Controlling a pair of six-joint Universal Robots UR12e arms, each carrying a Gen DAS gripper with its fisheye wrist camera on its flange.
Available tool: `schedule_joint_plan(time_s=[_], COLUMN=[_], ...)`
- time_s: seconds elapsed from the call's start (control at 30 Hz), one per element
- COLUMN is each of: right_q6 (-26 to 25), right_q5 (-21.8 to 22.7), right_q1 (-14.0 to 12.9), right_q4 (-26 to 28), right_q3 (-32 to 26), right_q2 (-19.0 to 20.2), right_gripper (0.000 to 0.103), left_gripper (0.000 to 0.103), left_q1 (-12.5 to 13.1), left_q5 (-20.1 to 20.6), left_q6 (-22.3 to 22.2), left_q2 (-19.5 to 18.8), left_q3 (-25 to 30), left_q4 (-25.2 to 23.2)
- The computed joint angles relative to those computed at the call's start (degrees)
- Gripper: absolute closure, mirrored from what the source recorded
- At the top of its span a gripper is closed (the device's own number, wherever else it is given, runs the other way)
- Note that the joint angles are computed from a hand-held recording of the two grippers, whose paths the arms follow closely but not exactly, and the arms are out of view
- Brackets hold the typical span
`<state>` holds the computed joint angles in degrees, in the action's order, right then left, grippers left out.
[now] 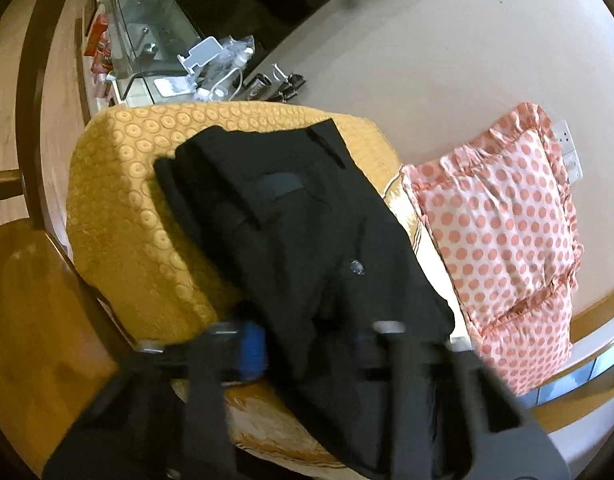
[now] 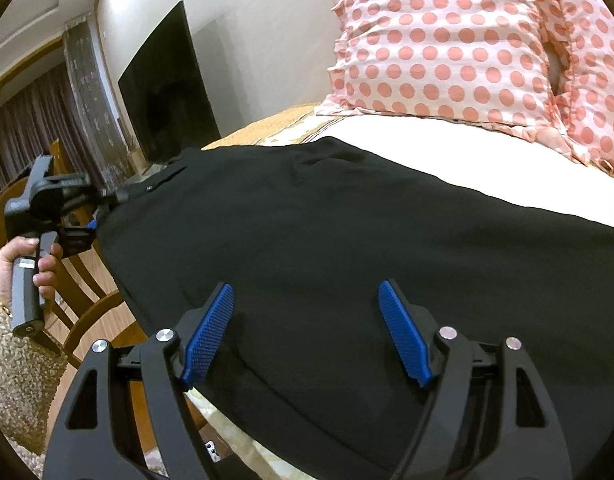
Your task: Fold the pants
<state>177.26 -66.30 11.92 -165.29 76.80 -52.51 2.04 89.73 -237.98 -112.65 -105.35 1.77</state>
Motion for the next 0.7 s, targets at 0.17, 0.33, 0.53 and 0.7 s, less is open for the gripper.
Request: schedule_joint_plan(time_s=[0.17, 0.33, 0.53, 0.7], right_q6=[3.18, 7.49, 13.15, 18.55], right_q5=[0.85, 0.72, -2.30, -7.52], right_q1=[-1.28, -2.90, -5.25, -7.39], right_q4=[-2.53, -7.38, -13.50, -17.58], right_q3=[1.56, 4.09, 8.14, 12.16], right_q2=[-0.68, -1.86, -3.90, -5.88], right_gripper=[0.025, 0.025, 0.025, 0.025], left_gripper=[0.088, 0.090, 0.090, 0.091], left_q1=[-2.81, -5.75, -10.21, -14.10], left_q5=[6.74, 7.36, 1.58, -10.85], left_q6=[10.01, 20.52, 33.94, 43.68], left_q2=[0.41, -0.68, -4.32, -9.34], left_q3=[3.24, 9.53, 19.06, 27.69], left_q4=[-3.81, -4.80, -6.75, -9.97])
